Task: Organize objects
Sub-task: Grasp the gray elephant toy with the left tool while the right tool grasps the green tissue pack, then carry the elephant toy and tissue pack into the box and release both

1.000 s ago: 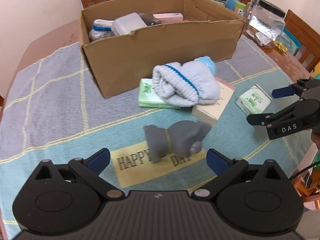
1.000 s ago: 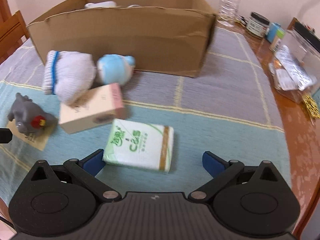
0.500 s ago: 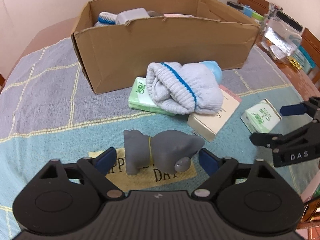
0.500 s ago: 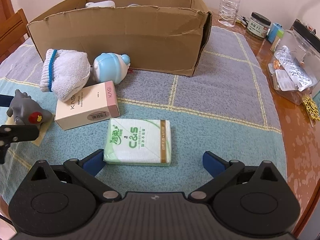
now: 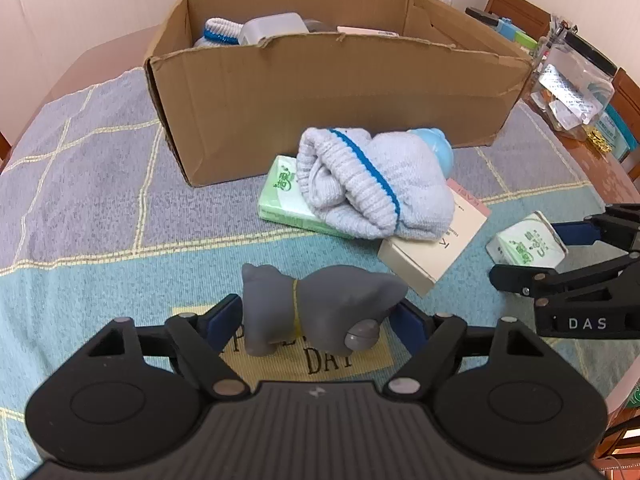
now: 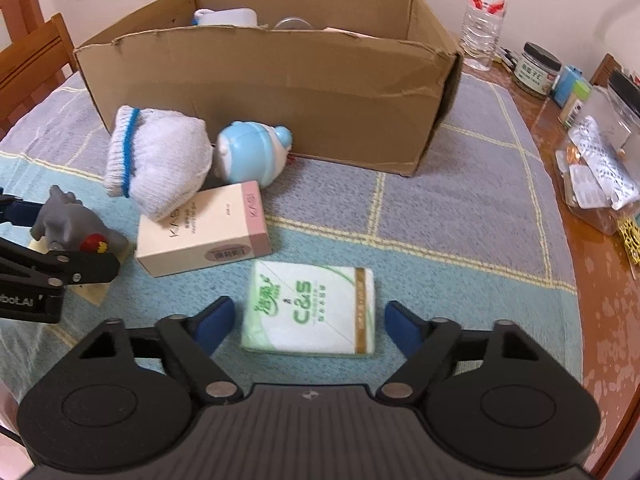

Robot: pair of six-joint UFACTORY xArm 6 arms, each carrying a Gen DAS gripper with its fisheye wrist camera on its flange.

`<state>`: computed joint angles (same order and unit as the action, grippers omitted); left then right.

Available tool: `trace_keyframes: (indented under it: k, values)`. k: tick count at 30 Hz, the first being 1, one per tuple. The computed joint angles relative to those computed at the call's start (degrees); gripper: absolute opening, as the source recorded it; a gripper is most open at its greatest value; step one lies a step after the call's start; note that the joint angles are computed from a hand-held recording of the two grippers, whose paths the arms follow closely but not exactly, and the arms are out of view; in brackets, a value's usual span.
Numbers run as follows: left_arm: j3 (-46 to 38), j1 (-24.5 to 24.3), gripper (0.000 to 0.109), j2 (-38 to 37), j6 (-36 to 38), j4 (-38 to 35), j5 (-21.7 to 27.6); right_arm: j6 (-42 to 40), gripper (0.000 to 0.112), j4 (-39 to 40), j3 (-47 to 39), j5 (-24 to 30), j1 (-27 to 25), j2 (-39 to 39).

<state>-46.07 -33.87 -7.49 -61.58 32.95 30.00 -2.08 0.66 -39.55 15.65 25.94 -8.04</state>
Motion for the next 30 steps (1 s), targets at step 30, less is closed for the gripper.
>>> trace_keyframes:
  k: [30]
  values:
    - [-6.9, 2.4, 0.072, -8.1, 31.3, -20.8, 8.5, -20.2, 0.069, 15.7, -8.4, 17.7, -2.5, -7.0]
